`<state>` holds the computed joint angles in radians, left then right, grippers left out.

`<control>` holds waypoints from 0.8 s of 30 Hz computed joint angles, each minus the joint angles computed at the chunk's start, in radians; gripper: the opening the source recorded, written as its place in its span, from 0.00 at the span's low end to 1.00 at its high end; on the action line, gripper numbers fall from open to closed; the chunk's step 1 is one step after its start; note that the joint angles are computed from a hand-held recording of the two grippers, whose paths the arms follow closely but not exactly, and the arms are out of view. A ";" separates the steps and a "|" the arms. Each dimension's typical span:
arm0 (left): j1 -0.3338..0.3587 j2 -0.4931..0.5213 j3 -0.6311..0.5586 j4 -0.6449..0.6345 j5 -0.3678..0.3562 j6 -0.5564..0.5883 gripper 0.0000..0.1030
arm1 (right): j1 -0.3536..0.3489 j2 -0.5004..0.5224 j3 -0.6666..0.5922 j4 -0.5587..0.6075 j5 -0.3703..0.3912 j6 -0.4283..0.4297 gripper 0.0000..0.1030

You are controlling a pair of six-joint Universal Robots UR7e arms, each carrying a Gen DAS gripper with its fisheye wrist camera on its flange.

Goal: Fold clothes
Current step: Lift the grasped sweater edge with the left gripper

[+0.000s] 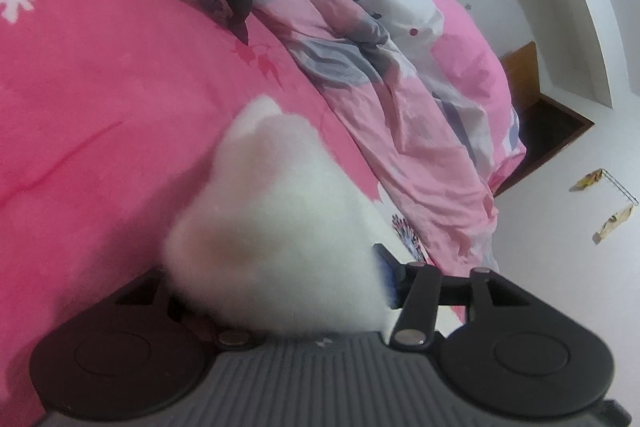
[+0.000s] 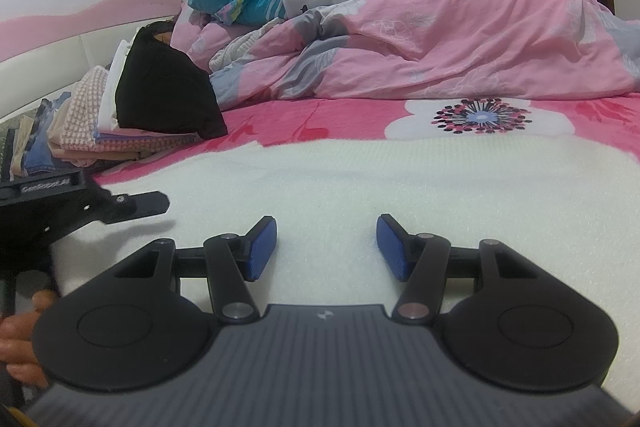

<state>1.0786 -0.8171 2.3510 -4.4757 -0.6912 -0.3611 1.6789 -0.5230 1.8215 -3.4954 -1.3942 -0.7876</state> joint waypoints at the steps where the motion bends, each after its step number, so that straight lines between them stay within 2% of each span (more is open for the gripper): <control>1: 0.002 0.002 -0.008 0.001 0.004 0.004 0.51 | 0.000 0.000 -0.001 0.001 0.000 0.000 0.54; 4: -0.001 0.009 -0.034 0.008 0.035 0.016 0.49 | 0.000 0.000 -0.002 0.003 0.000 -0.001 0.54; 8: -0.017 0.022 -0.065 0.026 0.117 0.036 0.36 | 0.000 0.000 -0.003 0.003 0.000 -0.002 0.54; 9: -0.018 0.026 -0.067 0.023 0.124 0.043 0.35 | 0.000 0.000 -0.003 0.003 0.000 -0.002 0.54; 20: -0.022 0.033 -0.072 0.011 0.135 0.063 0.33 | 0.000 0.000 -0.002 0.004 -0.001 -0.002 0.54; 24: -0.036 0.042 -0.087 -0.008 0.163 0.116 0.27 | 0.000 0.000 -0.003 0.005 -0.001 0.000 0.54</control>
